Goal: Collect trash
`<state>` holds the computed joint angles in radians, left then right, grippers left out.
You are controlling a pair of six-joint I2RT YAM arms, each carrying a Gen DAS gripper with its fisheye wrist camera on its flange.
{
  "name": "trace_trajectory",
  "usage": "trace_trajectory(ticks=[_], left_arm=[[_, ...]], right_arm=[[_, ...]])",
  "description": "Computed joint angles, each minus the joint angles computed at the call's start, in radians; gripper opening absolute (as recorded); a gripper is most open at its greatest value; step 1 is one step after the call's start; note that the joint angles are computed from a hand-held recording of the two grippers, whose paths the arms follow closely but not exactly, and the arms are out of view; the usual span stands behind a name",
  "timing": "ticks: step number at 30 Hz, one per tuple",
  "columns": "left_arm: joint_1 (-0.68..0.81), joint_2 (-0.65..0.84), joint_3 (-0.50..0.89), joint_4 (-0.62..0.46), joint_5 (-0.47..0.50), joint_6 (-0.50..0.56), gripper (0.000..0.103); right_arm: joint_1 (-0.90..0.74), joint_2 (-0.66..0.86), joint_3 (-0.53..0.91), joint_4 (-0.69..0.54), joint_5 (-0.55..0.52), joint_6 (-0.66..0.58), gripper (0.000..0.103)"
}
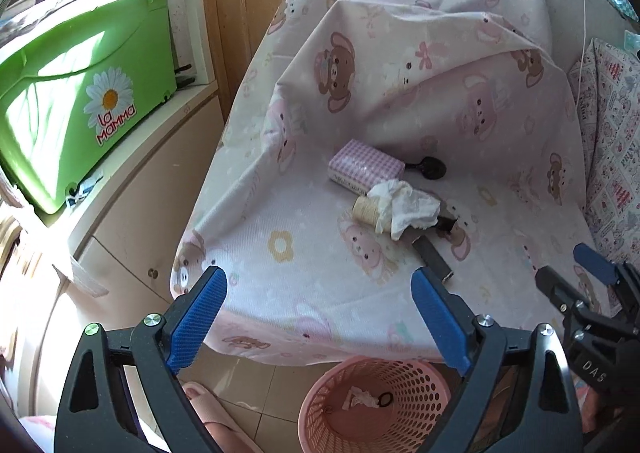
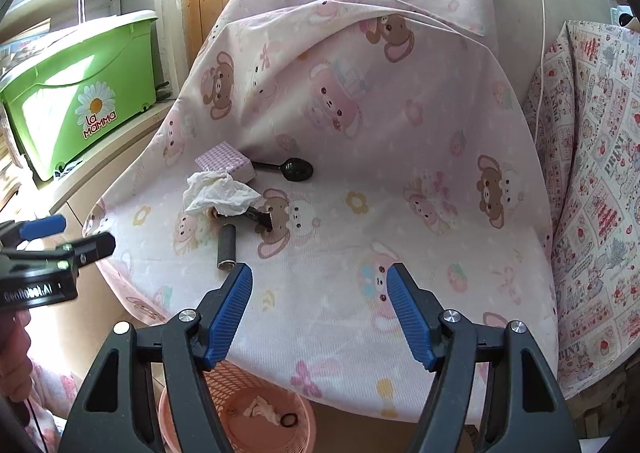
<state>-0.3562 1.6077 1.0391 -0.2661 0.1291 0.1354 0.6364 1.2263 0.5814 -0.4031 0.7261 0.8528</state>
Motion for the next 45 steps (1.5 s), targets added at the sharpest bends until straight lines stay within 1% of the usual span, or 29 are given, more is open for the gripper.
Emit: trace_trajectory(ticks=[2,4,9,11,12,13,14,15,19,21,24,27,29,31,34,37,42,43,44,45], left_arm=[[0.001,0.005,0.045,-0.005,0.018,-0.001,0.092],[0.004,0.010,0.060,0.013,0.023,-0.008,0.092],[0.028,0.080,0.035,0.059,0.021,-0.030,0.092],[0.046,0.131,0.052,0.023,0.048,-0.047,0.089],[0.057,0.161,0.079,-0.016,0.076,-0.059,0.086],[0.065,0.181,0.100,-0.043,0.095,-0.071,0.085],[0.070,0.188,0.105,-0.044,0.103,-0.077,0.085],[0.070,0.185,0.099,-0.029,0.092,-0.077,0.085],[0.047,0.154,0.045,0.071,-0.012,-0.049,0.085],[0.049,0.148,0.038,0.085,-0.017,-0.049,0.085],[0.059,0.151,0.048,0.073,0.007,-0.057,0.085],[0.058,0.154,0.059,0.071,0.002,-0.066,0.085],[0.061,0.157,0.068,0.067,0.005,-0.074,0.082],[0.067,0.163,0.082,0.046,0.023,-0.075,0.074],[0.071,0.170,0.098,0.032,0.034,-0.086,0.071],[0.071,0.173,0.107,0.026,0.036,-0.083,0.066],[0.086,0.182,0.132,0.011,0.033,-0.091,0.065],[0.094,0.185,0.142,0.007,0.034,-0.095,0.065],[0.103,0.187,0.151,0.003,0.040,-0.101,0.065],[0.113,0.190,0.160,0.000,0.049,-0.108,0.065]], right_arm=[[-0.011,-0.009,-0.007,0.015,-0.012,-0.006,0.071],[-0.021,-0.015,-0.015,0.027,-0.019,-0.008,0.071],[-0.042,-0.014,-0.029,0.047,-0.025,-0.006,0.071],[-0.054,-0.005,-0.034,0.056,-0.037,-0.005,0.071],[-0.059,0.003,-0.035,0.060,-0.043,-0.003,0.071],[-0.064,0.011,-0.035,0.067,-0.050,-0.004,0.071],[-0.067,0.019,-0.037,0.074,-0.055,-0.004,0.071],[-0.070,0.029,-0.036,0.080,-0.057,-0.004,0.071],[-0.076,0.065,-0.027,0.102,-0.064,-0.012,0.071],[-0.081,0.073,-0.025,0.116,-0.069,-0.016,0.071],[-0.090,0.067,-0.030,0.140,-0.087,-0.018,0.071],[-0.092,0.067,-0.032,0.148,-0.083,-0.020,0.071],[-0.091,0.074,-0.030,0.145,-0.078,-0.014,0.071],[-0.097,0.075,-0.036,0.158,-0.090,-0.014,0.071],[-0.106,0.083,-0.046,0.199,-0.125,-0.027,0.071],[-0.095,0.126,-0.029,0.233,-0.137,-0.048,0.071],[-0.117,0.251,0.044,0.322,-0.222,-0.103,0.071],[-0.121,0.283,0.065,0.328,-0.232,-0.106,0.068],[-0.125,0.314,0.089,0.330,-0.243,-0.111,0.063],[-0.128,0.342,0.110,0.333,-0.252,-0.117,0.060]])
